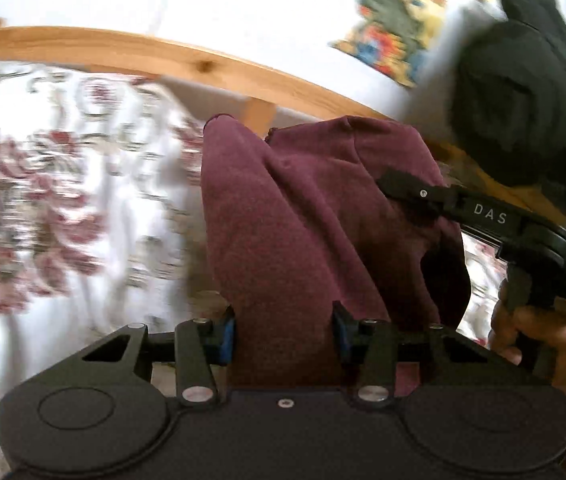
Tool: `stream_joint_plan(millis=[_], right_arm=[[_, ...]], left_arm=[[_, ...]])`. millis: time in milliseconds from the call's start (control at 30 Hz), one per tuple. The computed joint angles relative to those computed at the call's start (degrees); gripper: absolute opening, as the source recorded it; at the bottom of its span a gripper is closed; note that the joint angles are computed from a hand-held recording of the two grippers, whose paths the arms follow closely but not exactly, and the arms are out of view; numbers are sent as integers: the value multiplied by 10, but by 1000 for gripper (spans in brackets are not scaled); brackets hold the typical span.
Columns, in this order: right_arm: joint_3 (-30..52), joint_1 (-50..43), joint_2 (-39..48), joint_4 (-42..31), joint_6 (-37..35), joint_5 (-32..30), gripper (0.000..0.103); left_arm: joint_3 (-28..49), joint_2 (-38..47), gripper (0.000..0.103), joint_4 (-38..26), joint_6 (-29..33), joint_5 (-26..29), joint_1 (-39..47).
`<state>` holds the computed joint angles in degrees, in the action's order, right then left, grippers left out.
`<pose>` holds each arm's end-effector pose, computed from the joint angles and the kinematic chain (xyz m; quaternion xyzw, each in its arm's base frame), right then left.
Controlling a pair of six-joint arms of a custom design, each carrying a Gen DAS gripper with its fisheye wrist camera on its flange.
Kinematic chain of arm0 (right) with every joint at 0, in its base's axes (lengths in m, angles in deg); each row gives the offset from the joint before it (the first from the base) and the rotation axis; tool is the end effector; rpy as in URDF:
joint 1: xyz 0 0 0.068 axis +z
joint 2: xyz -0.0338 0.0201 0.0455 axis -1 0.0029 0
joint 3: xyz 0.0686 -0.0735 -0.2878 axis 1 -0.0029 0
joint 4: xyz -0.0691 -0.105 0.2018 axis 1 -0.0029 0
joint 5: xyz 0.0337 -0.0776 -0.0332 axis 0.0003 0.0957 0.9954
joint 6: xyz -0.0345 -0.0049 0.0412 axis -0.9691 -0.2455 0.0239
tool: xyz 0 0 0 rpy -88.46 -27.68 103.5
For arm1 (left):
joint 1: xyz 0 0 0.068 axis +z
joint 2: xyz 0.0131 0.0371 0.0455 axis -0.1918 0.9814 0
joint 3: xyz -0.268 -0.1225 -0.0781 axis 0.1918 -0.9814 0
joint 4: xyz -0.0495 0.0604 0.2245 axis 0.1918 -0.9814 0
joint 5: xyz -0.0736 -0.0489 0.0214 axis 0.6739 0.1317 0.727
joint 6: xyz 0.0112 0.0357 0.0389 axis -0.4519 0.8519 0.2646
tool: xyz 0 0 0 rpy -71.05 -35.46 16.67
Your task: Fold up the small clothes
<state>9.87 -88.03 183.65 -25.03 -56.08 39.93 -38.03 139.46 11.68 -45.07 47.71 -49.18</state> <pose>0.3309 0.0311 0.1644 -0.1722 0.7985 0.2692 0.5102 0.2651 -0.1929 0.0839 -0.0492 0.8528 -0.1710 0.4910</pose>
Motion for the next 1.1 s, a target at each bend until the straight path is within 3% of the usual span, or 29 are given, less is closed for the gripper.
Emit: stream_joint_plan(millis=[200, 300, 433, 500, 567, 667, 733, 833, 867, 1100], right_arm=[[109, 60, 87, -109, -28, 53, 23], [119, 63, 117, -120, -23, 84, 23], [128, 32, 139, -140, 9, 47, 27], [129, 25, 137, -150, 16, 45, 33], [120, 21, 129, -155, 9, 52, 47], [103, 17, 107, -167, -2, 65, 54], [80, 17, 83, -166, -10, 74, 64], [30, 15, 40, -135, -15, 81, 80], [17, 17, 29, -124, -11, 82, 87], [-86, 33, -73, -52, 15, 104, 102]], left_arm=[[-32, 17, 47, 20, -7, 30, 67], [-35, 40, 48, 39, -14, 56, 84], [-36, 43, 53, 37, -15, 77, 95], [-34, 40, 55, 22, -26, 90, 101], [-30, 38, 58, 13, -35, 101, 106], [-25, 23, 67, -19, -53, 99, 105], [-25, 8, 82, -43, -61, 87, 99], [-36, -19, 96, -70, -74, 66, 85], [-44, -30, 97, -74, -77, 58, 79], [-104, -124, 102, -99, -75, -24, 23]])
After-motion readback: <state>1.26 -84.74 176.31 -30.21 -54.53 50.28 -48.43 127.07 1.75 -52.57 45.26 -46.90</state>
